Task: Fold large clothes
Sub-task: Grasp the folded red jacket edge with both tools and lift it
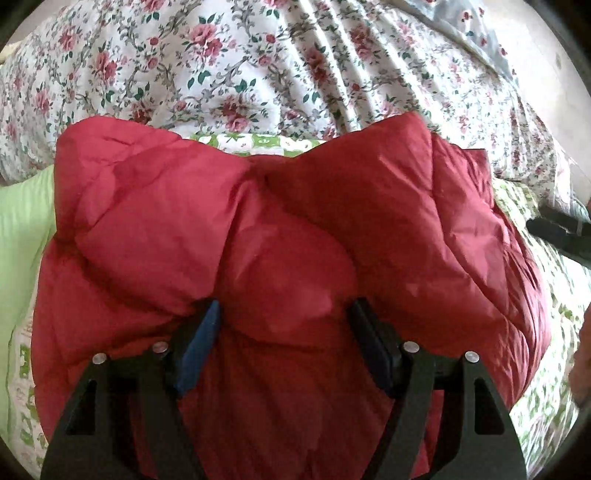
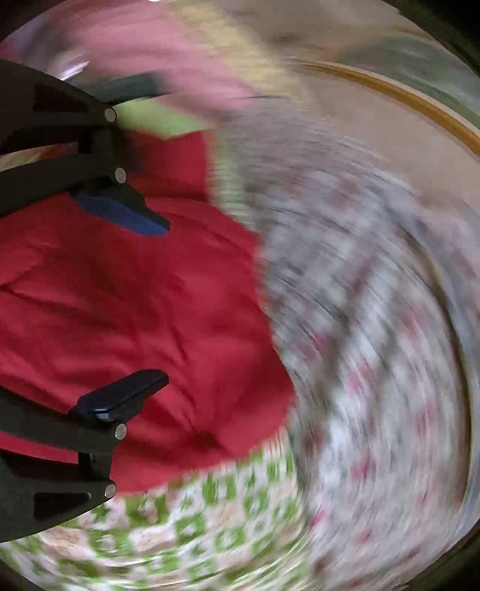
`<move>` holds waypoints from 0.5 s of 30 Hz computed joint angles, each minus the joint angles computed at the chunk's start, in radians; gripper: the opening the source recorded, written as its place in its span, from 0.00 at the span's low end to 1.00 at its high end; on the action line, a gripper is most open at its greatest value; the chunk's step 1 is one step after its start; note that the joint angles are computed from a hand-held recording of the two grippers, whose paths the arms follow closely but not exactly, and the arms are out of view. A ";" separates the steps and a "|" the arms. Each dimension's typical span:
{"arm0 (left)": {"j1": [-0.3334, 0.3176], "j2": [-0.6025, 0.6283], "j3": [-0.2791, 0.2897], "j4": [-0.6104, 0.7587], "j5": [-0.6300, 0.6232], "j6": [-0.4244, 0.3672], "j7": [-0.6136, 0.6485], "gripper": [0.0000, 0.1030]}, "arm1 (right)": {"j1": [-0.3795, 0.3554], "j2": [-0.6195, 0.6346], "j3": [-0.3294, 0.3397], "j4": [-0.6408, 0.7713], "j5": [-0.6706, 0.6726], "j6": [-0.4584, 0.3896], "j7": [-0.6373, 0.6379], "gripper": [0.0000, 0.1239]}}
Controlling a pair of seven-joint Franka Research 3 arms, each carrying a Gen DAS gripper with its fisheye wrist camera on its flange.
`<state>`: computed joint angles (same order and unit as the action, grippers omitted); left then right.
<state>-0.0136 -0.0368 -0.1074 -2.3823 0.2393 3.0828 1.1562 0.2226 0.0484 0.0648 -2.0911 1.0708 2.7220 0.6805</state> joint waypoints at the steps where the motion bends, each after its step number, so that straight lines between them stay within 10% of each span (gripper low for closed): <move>1: -0.005 0.001 0.002 0.005 -0.025 -0.011 0.020 0.71 | 0.013 0.017 0.006 0.005 -0.089 0.005 0.035 0.61; 5: -0.026 -0.028 0.022 -0.008 -0.164 -0.021 0.143 0.71 | 0.044 0.143 -0.012 0.086 -0.455 0.015 0.332 0.60; 10: 0.103 -0.031 -0.005 0.003 0.111 -0.056 -0.119 0.71 | -0.024 0.233 0.013 0.179 -0.421 -0.008 0.393 0.59; 15: 0.085 0.073 0.040 0.085 -0.001 -0.097 -0.078 0.72 | -0.046 0.268 0.037 0.202 -0.411 0.015 0.391 0.59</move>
<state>0.0714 0.0360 -0.0672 -2.2976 0.2380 2.9862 1.0784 0.1768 0.3163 0.1018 -1.8896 0.6600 2.7367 1.0717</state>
